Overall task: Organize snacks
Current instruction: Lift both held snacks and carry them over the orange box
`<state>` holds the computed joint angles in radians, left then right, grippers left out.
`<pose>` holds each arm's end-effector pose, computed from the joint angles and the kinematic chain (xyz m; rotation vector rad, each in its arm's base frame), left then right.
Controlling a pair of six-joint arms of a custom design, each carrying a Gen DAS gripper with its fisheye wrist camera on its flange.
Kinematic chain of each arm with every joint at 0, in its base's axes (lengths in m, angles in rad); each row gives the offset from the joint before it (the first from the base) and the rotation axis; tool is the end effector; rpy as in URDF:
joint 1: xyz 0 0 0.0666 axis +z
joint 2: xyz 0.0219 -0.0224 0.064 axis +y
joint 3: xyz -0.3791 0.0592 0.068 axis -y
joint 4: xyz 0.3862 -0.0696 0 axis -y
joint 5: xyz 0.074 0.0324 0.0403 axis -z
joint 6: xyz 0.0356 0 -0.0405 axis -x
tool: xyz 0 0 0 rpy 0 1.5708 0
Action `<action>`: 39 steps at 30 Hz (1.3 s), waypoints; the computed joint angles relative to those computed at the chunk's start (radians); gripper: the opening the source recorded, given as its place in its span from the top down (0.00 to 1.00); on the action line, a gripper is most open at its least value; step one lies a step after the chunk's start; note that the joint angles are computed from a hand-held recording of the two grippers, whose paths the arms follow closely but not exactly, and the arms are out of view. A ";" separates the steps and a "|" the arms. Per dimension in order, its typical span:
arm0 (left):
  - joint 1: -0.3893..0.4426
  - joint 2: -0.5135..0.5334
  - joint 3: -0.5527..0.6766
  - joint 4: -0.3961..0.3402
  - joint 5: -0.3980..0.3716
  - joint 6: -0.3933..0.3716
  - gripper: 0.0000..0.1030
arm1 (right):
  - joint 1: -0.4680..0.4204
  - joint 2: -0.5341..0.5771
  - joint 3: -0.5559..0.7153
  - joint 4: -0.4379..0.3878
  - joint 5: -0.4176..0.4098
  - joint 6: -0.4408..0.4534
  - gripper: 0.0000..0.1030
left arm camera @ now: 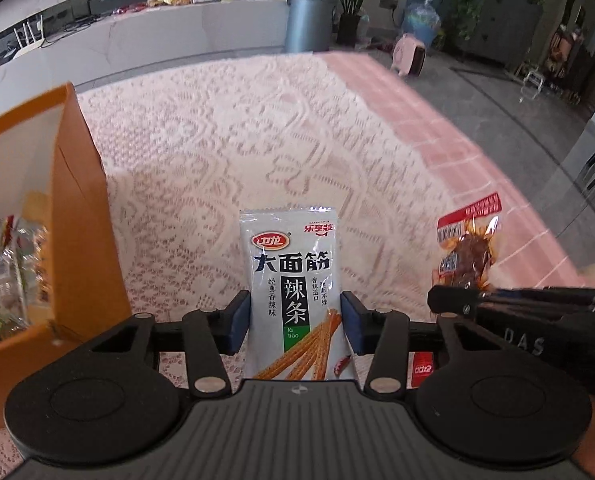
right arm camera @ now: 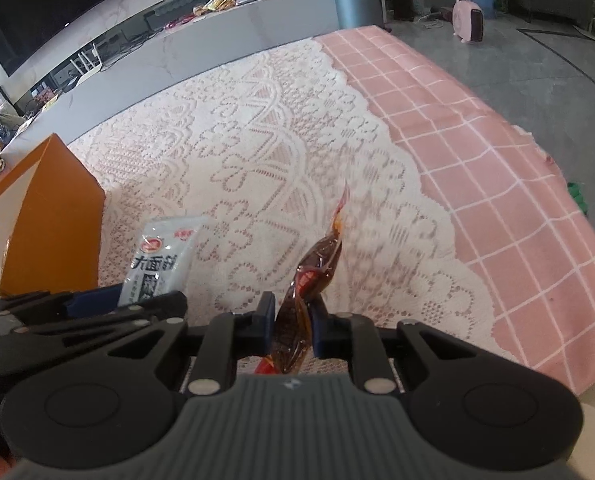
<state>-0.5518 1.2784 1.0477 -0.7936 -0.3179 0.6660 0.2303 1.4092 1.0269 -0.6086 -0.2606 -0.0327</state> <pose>0.3544 -0.2056 0.3327 -0.2565 2.5060 -0.0725 0.4318 0.1103 0.2808 -0.3531 2.5450 0.4340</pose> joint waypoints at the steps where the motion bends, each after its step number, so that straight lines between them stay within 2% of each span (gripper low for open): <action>1: -0.003 -0.007 0.007 -0.010 -0.002 0.002 0.48 | 0.000 -0.012 -0.004 0.000 0.005 0.004 0.86; 9: -0.010 -0.071 0.073 -0.098 -0.041 -0.035 0.48 | 0.006 -0.117 -0.010 -0.003 -0.055 0.024 0.86; 15: 0.033 -0.153 0.081 -0.147 -0.078 -0.044 0.48 | 0.048 -0.149 0.023 -0.010 -0.105 0.027 0.86; 23: 0.168 -0.250 0.062 -0.221 -0.117 -0.068 0.48 | 0.165 -0.131 0.098 -0.001 -0.136 0.047 0.86; 30: 0.299 -0.274 0.052 -0.278 -0.172 -0.143 0.47 | 0.273 -0.051 0.196 -0.010 -0.159 0.045 0.86; 37: 0.424 -0.276 0.008 -0.336 -0.174 -0.162 0.47 | 0.374 0.050 0.297 -0.055 -0.133 0.091 0.86; 39: 0.461 -0.265 -0.003 -0.346 -0.151 -0.167 0.47 | 0.398 0.078 0.320 -0.070 -0.124 0.101 0.86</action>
